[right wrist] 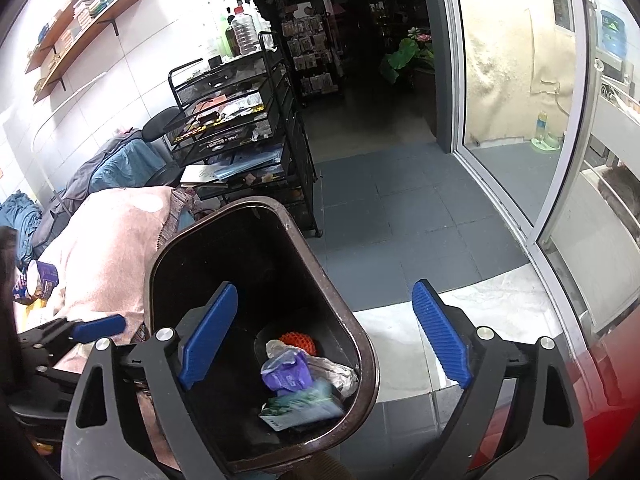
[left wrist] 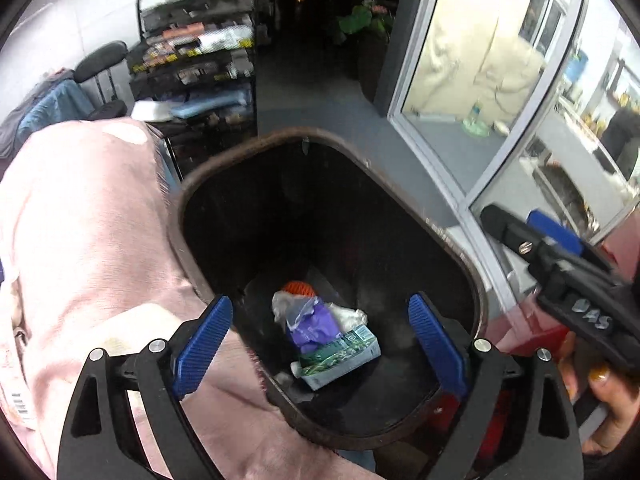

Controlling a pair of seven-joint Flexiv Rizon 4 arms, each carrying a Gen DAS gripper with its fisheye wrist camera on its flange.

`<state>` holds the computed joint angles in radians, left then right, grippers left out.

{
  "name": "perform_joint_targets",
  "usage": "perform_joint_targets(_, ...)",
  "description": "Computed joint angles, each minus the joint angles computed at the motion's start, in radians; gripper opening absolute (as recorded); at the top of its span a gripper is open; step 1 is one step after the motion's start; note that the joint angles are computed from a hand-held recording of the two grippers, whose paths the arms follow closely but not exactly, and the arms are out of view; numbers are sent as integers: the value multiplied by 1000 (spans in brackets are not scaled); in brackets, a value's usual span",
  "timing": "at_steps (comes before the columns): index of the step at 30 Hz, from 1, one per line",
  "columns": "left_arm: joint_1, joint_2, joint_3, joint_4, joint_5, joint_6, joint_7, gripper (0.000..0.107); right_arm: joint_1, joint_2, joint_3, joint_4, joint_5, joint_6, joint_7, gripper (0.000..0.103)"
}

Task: Collect trash
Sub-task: 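Lower the green milk carton into the black bin and open the left tool, then grasp the blue snack bag with the left tool while the right tool approaches the white lid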

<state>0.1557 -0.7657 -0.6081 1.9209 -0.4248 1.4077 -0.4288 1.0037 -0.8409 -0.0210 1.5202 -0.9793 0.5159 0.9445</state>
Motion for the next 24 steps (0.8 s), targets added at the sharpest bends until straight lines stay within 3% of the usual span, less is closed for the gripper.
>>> perform_joint_targets(6, 282, -61, -305, 137, 55, 196, 58, 97, 2, -14, -5, -22, -11, 7, -10, 92)
perform_joint_targets(11, 441, -129, -435, 197, 156, 284, 34, 98, 4, -42, -15, -64, -17, 29, -46, 93)
perform_joint_targets(17, 554, -200, -494, 229, 251, 354, -34, 98, 17, -93, -45, -145, -31, 70, -105, 93)
perform_joint_targets(24, 633, -235, -482, 216, 344, 407, -117, 98, 25, -185, -91, -298, -32, 152, -214, 93)
